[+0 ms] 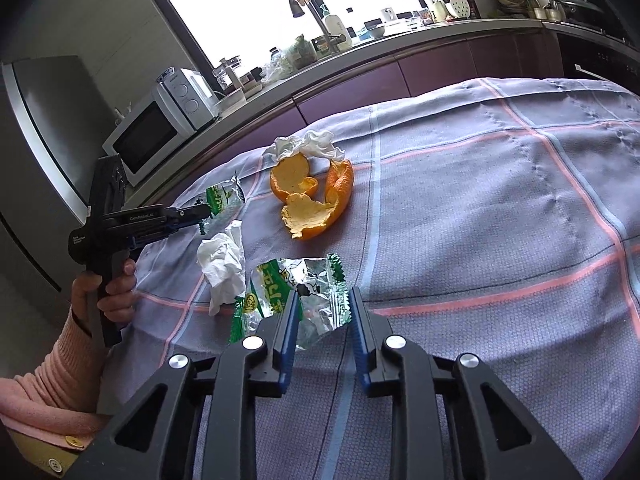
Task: Collect trash
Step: 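Grasp a green-printed wrapper with the right gripper while the left gripper grasps another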
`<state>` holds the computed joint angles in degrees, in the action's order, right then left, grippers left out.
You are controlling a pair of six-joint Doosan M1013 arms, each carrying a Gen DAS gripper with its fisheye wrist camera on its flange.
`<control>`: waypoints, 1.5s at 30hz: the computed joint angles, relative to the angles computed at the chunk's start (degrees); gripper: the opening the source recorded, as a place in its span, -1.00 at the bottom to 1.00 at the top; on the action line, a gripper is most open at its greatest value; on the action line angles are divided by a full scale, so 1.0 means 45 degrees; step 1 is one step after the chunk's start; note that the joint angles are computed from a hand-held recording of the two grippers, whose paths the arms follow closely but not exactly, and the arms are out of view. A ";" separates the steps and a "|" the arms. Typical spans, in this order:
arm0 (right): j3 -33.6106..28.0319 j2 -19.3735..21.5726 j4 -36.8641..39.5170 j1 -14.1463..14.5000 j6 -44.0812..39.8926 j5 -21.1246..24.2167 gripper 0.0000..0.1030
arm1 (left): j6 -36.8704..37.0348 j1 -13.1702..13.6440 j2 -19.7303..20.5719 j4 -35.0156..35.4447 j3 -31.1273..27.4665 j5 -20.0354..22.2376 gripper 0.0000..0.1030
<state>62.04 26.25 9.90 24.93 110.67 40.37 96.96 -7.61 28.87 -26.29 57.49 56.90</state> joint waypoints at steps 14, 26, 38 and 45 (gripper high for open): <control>-0.0201 -0.0208 -0.0004 0.0223 -0.0558 -0.0652 -0.59 | 0.1508 0.0215 -0.1716 -0.0585 0.2040 -0.1601 -0.67; -0.1821 0.0757 0.1166 0.0737 -0.2181 -0.0421 -0.59 | 0.2233 0.0612 -0.3337 -0.0294 0.4009 -0.2828 -0.67; -0.4378 0.2245 0.2286 0.1224 -0.3686 0.0834 -0.59 | 0.1736 0.1246 -0.4712 0.0485 0.5573 -0.3817 -0.67; -0.6074 0.3204 0.2740 0.1454 -0.4175 0.1851 -0.59 | 0.1016 0.1602 -0.5134 0.1218 0.6099 -0.3971 -0.67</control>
